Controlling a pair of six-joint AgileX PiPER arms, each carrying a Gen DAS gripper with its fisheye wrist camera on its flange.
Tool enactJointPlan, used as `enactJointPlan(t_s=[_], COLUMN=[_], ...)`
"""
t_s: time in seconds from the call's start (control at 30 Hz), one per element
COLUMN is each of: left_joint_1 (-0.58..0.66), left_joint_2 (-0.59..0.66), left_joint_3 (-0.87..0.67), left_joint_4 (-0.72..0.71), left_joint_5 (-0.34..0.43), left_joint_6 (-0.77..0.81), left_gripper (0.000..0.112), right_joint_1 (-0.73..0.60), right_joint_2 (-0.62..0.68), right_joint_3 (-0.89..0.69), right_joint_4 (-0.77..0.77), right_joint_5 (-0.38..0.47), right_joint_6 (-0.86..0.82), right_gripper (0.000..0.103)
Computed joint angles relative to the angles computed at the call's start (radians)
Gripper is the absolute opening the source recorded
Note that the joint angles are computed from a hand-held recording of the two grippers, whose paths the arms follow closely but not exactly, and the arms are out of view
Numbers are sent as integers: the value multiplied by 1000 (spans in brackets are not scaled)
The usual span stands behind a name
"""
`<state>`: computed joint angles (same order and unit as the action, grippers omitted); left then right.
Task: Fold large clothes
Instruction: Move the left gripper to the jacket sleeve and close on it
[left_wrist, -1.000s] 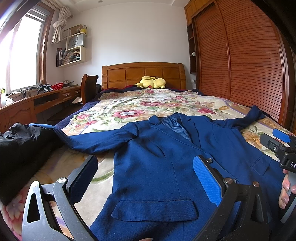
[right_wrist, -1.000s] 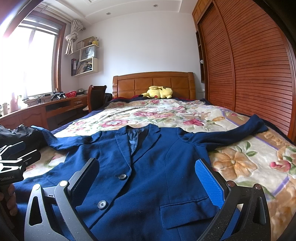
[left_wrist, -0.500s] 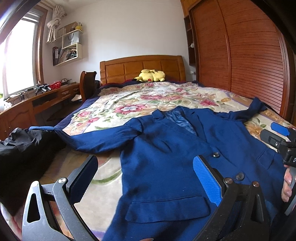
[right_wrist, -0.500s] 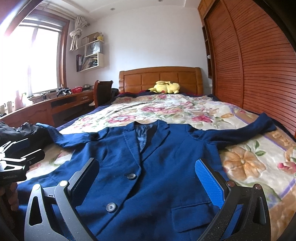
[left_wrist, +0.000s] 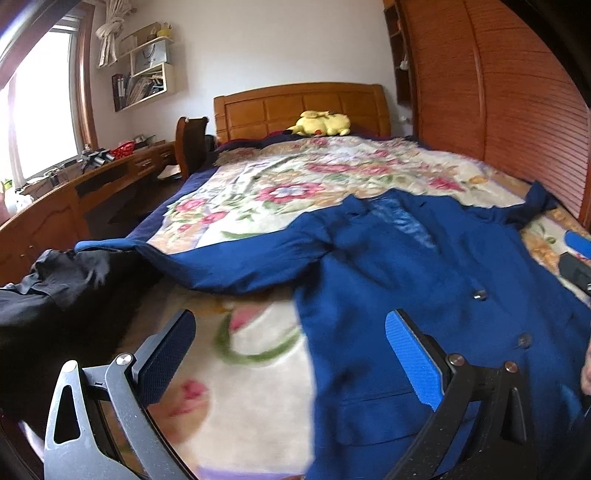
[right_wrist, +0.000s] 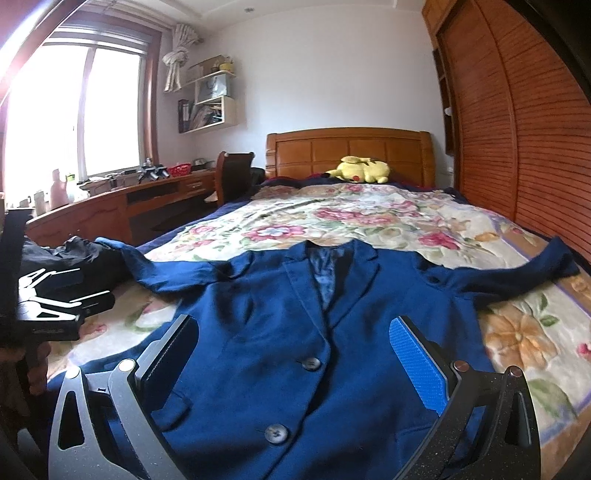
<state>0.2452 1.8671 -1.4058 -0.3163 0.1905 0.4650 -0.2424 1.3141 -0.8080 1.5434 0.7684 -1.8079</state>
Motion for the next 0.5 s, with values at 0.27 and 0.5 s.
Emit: enactJointPlan(t_s=[0.27,0.5], left_joint_1=[75,101], left_joint_2=[119,266], left_joint_3=[-180,-412], left_joint_4=[41,122], left_joint_5=[133,274], left_joint_6=[-33,-123], left_gripper=[103,103], right_joint_1=[52,134], right_joint_2=[28,73], right_joint_3=[-67,-164], right_joint_4=[-83,-180], right_joint_5=[-17,-81], right_joint_6=[61,130], right_gripper=[103,103])
